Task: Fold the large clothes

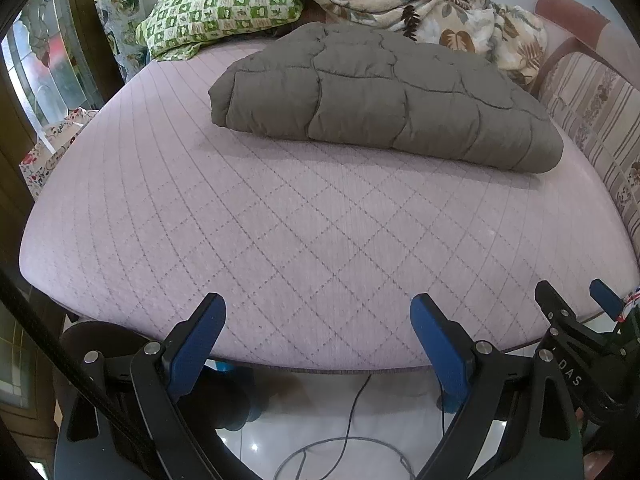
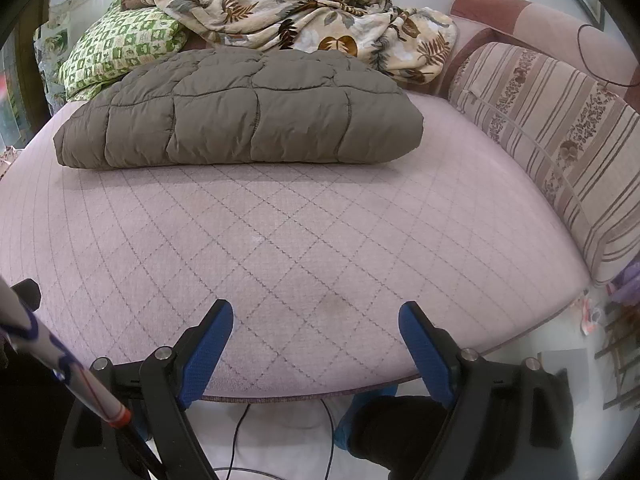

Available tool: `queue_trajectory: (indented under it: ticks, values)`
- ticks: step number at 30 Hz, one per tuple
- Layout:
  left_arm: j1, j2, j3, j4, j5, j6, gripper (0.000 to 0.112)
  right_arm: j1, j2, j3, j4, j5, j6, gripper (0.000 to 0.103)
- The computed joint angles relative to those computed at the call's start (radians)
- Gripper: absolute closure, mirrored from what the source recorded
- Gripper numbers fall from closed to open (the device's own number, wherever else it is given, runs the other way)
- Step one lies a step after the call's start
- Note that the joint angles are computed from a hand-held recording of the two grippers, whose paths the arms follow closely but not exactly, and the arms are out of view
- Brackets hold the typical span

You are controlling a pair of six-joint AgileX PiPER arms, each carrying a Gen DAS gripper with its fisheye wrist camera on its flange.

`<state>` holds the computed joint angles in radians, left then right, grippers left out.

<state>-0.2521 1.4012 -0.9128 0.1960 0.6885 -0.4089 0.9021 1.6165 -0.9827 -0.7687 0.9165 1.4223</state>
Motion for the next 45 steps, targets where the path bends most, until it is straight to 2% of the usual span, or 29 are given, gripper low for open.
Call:
queue_trajectory:
  ticks: [36,45]
  values:
    - [0.013,0.049,-0.009,-0.016,0.003,0.011,0.019,-0.009,0.019,-0.002,0.001,-0.018,-0.023,0.015]
    - [0.024,0.063,-0.005,-0.024,-0.008,0.023,0.019,0.006,0.026,-0.015,-0.018,-0.001,-0.019,0.014]
